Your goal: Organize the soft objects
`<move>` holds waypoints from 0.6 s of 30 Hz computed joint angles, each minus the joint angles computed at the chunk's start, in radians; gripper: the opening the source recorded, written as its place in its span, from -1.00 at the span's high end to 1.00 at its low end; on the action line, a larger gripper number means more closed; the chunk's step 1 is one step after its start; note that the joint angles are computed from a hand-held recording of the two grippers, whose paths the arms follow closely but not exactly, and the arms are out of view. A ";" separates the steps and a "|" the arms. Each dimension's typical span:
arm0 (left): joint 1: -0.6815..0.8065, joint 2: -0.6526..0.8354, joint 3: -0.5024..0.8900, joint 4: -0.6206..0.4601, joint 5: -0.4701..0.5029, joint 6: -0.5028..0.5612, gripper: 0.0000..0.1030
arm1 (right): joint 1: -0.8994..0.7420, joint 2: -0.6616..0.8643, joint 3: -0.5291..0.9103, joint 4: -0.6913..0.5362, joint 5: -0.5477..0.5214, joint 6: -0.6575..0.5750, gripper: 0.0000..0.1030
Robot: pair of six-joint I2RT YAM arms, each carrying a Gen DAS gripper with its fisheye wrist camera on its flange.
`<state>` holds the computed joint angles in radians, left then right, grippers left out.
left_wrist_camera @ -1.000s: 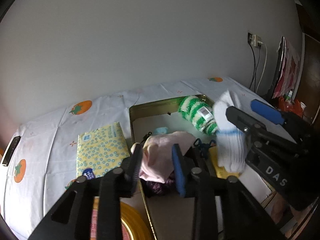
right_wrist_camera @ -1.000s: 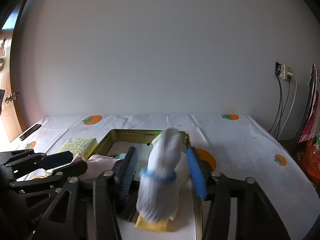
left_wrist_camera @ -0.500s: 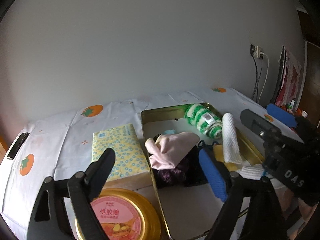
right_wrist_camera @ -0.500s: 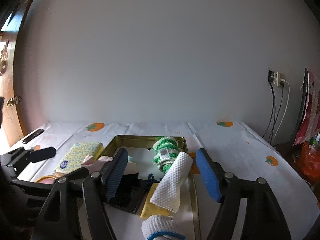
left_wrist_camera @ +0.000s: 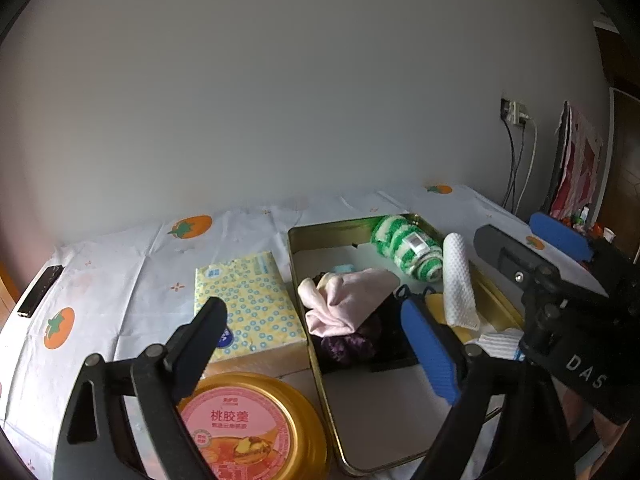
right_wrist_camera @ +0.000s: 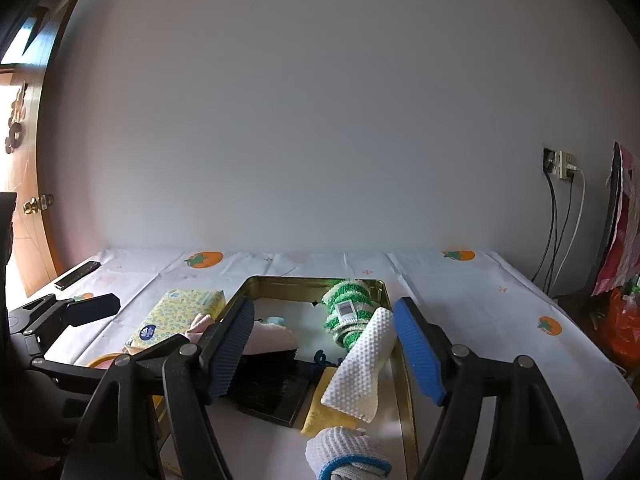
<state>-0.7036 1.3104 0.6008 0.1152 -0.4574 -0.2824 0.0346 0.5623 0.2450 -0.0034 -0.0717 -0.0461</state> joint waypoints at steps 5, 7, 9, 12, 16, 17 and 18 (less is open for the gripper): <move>-0.002 -0.002 0.006 -0.008 -0.012 -0.005 -0.77 | -0.009 -0.022 0.002 -0.007 -0.007 -0.001 -0.45; -0.001 -0.001 0.008 -0.011 -0.010 -0.007 -0.78 | -0.019 -0.022 0.003 -0.004 -0.019 -0.001 -0.45; -0.003 0.001 0.011 -0.012 -0.015 -0.005 -0.78 | -0.023 -0.022 0.003 -0.005 -0.024 -0.002 -0.45; -0.006 0.005 0.014 -0.015 -0.020 -0.007 -0.78 | -0.022 -0.028 0.003 -0.006 -0.025 -0.002 -0.46; -0.012 0.007 0.019 -0.023 -0.031 -0.007 -0.82 | -0.030 -0.037 0.004 -0.009 -0.034 -0.005 -0.46; -0.010 0.008 0.019 -0.023 -0.030 -0.008 -0.87 | -0.031 -0.041 0.003 -0.009 -0.033 -0.005 -0.46; -0.010 0.007 0.019 -0.022 -0.031 -0.010 -0.89 | -0.033 -0.044 0.002 -0.009 -0.033 -0.004 -0.46</move>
